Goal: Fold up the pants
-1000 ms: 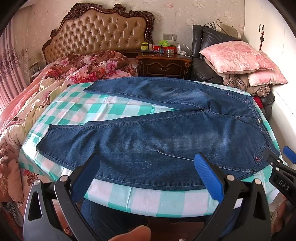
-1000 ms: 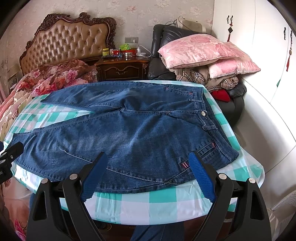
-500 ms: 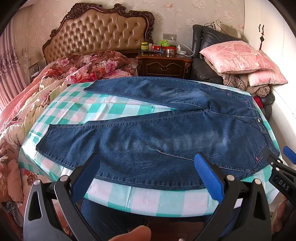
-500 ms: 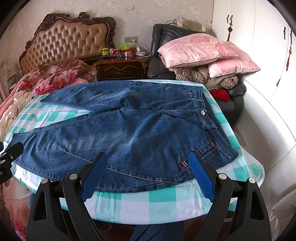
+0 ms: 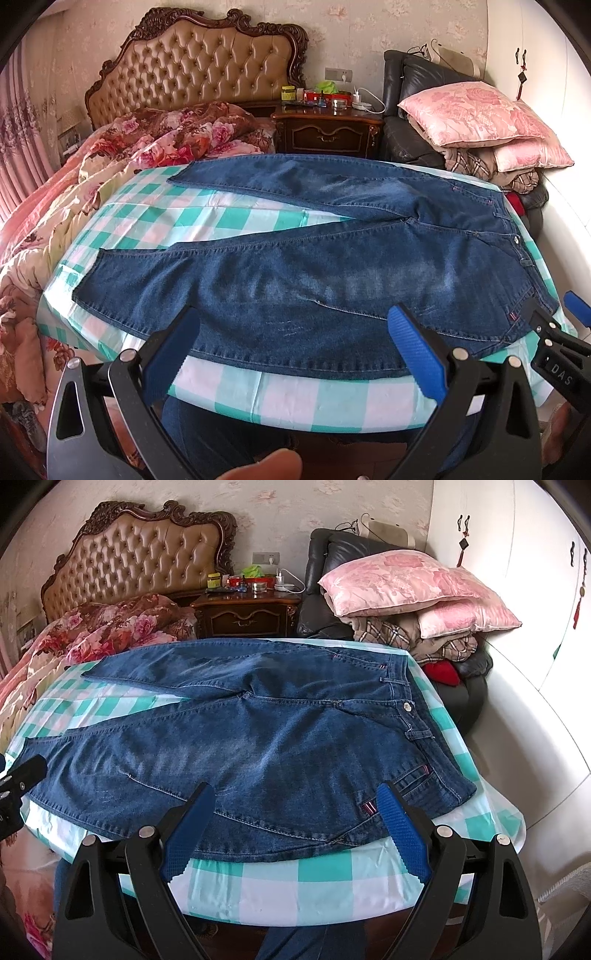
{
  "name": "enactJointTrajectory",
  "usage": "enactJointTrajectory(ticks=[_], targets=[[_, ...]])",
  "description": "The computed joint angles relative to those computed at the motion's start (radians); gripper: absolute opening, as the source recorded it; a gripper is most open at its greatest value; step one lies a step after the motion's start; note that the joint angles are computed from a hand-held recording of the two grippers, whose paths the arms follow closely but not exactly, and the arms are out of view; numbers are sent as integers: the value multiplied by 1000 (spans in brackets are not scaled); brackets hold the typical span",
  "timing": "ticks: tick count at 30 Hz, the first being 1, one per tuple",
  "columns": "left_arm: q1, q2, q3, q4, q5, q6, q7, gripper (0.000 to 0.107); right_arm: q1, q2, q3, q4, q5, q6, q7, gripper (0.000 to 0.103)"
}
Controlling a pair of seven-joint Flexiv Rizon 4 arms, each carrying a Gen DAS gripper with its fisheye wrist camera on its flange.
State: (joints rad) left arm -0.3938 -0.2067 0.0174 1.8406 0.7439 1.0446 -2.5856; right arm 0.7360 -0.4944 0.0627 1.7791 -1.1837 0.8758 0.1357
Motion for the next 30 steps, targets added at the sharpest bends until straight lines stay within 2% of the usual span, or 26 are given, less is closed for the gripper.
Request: enactJointTrajectory(ticks=[17,22,24,26,28,30], targets=[[4,1,-1,13,-8,9,-4,102,-9,1,-1,13,5,30,15,86],[7,-1,6,20,-3,56,-19,102,-13,-2,-2,14,0,46,15,86],[11,-5,8,22,-10,72,-17,102,-33,-9,2,17,17,99,16,86],[35,-17,3,39,-65,117,27,102,-58,-16,0,20,43,161,5,86],[62,-31,-4,66,-139,175,96,102,-102,-20,-13,24,73,267,-1,86],[96,-50,-16,100,-233,245,191,102,-167,-42,-14,6,158,372,-76,86]])
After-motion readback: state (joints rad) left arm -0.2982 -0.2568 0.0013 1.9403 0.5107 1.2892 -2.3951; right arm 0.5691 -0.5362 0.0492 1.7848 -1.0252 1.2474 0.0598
